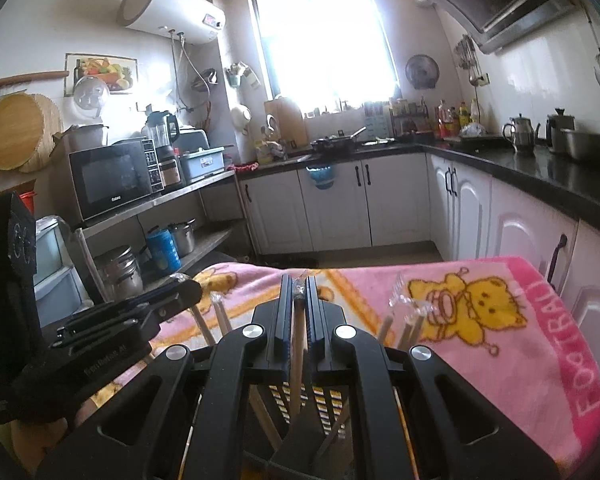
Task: Organize utensils
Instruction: 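Open the left tool while the right tool opens, releasing chopsticks into the caddy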
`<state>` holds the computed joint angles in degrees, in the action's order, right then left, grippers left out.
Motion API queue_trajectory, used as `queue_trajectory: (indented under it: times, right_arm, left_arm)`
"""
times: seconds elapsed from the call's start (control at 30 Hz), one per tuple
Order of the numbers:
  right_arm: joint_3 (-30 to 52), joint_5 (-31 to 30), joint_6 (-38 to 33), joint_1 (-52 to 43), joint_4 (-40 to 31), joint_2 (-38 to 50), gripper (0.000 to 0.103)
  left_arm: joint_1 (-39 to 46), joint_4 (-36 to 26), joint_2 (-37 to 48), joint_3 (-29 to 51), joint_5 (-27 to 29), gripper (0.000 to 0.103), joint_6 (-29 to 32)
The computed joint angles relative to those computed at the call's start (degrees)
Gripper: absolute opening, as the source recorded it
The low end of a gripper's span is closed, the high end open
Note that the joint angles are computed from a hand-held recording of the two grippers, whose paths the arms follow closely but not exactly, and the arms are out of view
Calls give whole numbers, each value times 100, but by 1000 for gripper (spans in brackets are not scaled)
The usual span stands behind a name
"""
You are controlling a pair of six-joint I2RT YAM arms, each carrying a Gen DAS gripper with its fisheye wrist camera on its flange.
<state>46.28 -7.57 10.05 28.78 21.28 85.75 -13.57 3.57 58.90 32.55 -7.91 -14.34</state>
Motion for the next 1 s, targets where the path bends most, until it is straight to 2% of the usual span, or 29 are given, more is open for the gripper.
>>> queue_trajectory:
  times: [0.23,0.5,0.63,0.73,1.0]
  right_arm:
    - [-111,-172,83,-140,-248,-144,9]
    - [-303,-290,35,-175,-426,-392,9]
    - [-391,-328,5,-175,-527,-568,10]
    - [-470,-327,-32,-168,-611,-706,15]
    - [-598,-347,-97,-167,-859,-1023,21]
  left_arm:
    - [10,-105,-70,-1,17,5,-8]
    - [21,-270,-277,-53,15,13,-17]
    - [-11,-437,-432,-51,-27,20,-60]
    - [-14,-622,-575,-48,-1,25,-155]
    - [-102,-1110,-1044,-144,-83,39,-350]
